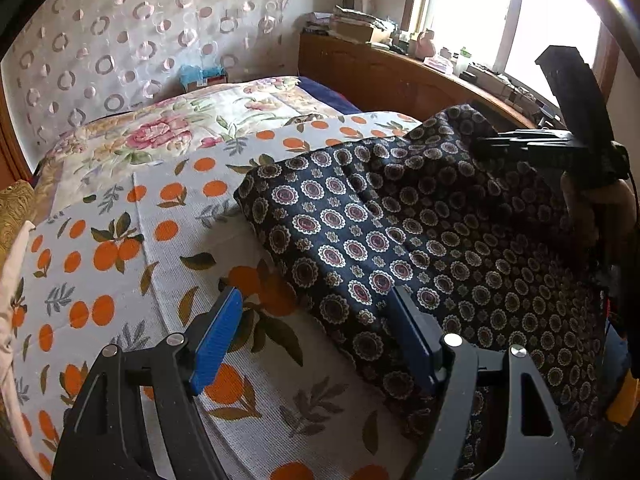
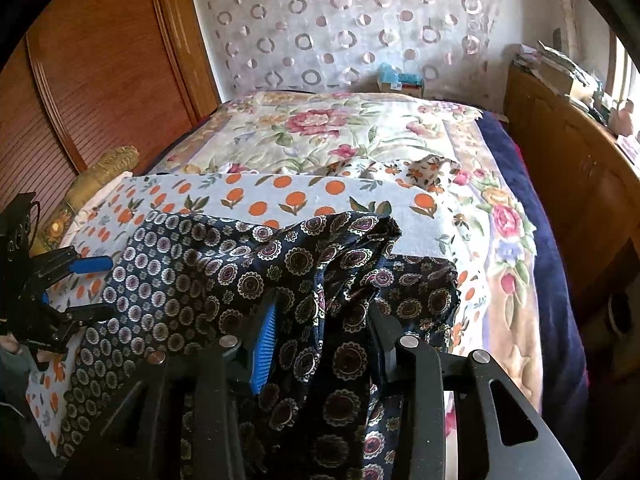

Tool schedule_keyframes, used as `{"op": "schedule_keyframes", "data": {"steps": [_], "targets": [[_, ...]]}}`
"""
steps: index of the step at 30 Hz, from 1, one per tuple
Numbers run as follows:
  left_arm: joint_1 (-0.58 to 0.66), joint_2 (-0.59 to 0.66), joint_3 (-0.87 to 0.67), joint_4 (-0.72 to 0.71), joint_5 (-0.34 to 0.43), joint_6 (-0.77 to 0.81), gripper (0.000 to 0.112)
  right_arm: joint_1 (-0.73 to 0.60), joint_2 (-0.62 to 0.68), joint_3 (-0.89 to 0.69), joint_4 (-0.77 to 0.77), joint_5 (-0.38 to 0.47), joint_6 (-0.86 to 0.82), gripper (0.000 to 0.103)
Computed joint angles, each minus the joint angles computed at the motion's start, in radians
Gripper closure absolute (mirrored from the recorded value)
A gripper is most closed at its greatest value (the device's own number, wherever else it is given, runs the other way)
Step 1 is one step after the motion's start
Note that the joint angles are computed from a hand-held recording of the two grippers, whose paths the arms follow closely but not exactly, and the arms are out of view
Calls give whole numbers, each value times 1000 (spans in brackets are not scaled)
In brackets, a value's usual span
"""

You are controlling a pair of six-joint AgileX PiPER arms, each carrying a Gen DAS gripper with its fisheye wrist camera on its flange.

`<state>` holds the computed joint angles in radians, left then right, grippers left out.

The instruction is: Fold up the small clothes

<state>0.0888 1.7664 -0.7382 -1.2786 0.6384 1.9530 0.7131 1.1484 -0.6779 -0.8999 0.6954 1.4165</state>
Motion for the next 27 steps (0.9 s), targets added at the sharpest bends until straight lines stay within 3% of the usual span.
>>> {"op": "schedule_keyframes", "data": {"steps": [1, 4, 7, 10, 13, 16, 17, 18, 20, 27], "targets": [[-3, 2, -3, -1, -3, -1, 37, 7, -16, 6, 10, 11, -11, 64], [-11, -1, 0, -8, -9, 5, 37, 6, -52, 28, 15, -3, -41, 93], [-11, -6, 8, -21, -9, 19, 37, 72, -82, 39, -55, 65, 33, 97], [-12, -7, 5, -19, -7, 14, 37, 150, -86, 31, -107, 196, 103, 98], [-7, -14, 10, -14, -1, 14, 37, 132, -74, 33, -78, 224, 90, 98], [0, -22, 17, -12, 0, 19, 37, 125, -61, 49, -79, 234, 115, 98], [0, -25, 19, -11, -2, 17, 37, 131, -55, 51, -80, 247, 125, 93], [1, -29, 19, -3, -3, 6, 37, 138, -43, 45, -76, 269, 134, 87], [8, -32, 17, 12, 3, -11, 37, 140, -32, 34, -61, 294, 137, 63], [7, -38, 2, 13, -10, -35, 37, 283, -77, 33, -44, 401, 215, 62]]}}
